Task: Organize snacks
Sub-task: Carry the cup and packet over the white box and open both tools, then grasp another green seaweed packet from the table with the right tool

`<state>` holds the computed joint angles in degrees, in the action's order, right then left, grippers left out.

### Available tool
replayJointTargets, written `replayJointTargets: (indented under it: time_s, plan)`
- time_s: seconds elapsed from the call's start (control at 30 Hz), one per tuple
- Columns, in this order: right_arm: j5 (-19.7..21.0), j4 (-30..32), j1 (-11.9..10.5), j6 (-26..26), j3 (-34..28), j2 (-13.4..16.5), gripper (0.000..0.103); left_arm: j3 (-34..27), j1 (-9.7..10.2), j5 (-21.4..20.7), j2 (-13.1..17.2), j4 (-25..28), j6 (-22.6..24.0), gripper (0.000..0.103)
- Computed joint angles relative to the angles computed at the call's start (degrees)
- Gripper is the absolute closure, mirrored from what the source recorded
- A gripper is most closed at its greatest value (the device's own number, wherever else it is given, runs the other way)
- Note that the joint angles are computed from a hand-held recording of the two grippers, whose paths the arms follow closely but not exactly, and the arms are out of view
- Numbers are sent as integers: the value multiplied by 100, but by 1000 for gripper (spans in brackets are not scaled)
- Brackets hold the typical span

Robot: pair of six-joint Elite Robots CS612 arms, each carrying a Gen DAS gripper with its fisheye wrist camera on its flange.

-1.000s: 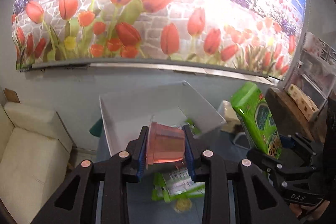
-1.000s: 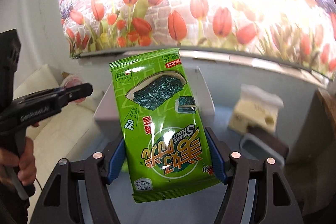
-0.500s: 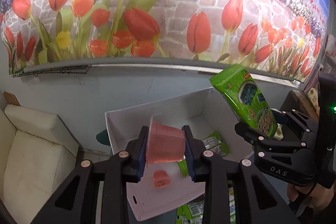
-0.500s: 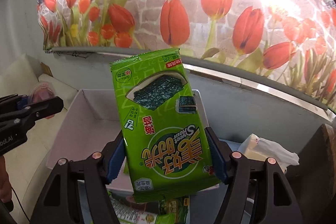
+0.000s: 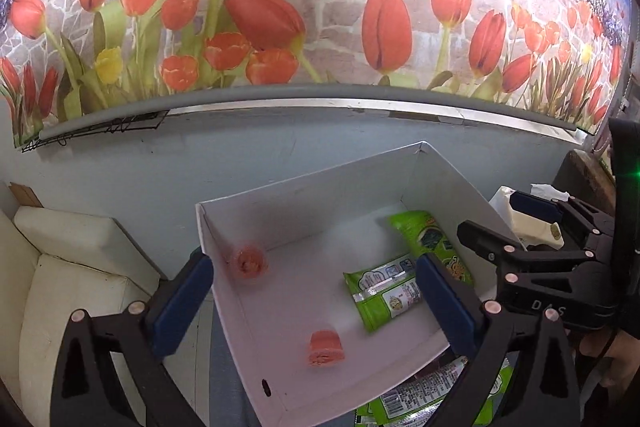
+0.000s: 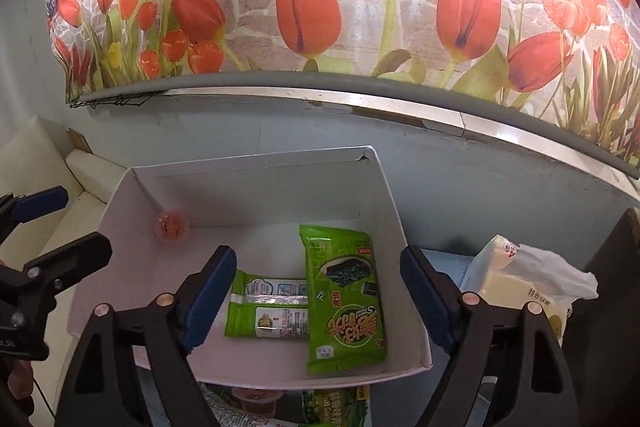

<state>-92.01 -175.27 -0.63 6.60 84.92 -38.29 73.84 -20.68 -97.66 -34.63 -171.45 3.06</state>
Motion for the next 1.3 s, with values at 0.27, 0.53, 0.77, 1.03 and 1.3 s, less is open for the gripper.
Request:
replayJointTargets:
  time_s: [0.27, 0.53, 0.77, 1.03, 1.3]
  plan:
    - [-122, -432, 56, -59, 295, -151, 11, 194, 20, 36, -91, -149, -185, 0]
    - [-167, -1244, 88, -42, 1169, -544, 10, 1021, 25, -184, -414, -1439, -140, 0]
    - [-41, -1893, 203, -971, 2128, -704, 10, 2066, 37, -726, -891, -1727, 193, 0]
    - [-403, -2019, 454, -3120, 2151, -374, 10, 2889, 47, -806, -1133, -1967, 291, 0]
    - [-424, -1472, 604, -3576, 1636, -121, 10, 3116, 136, -944, -1145, -1954, 199, 0]
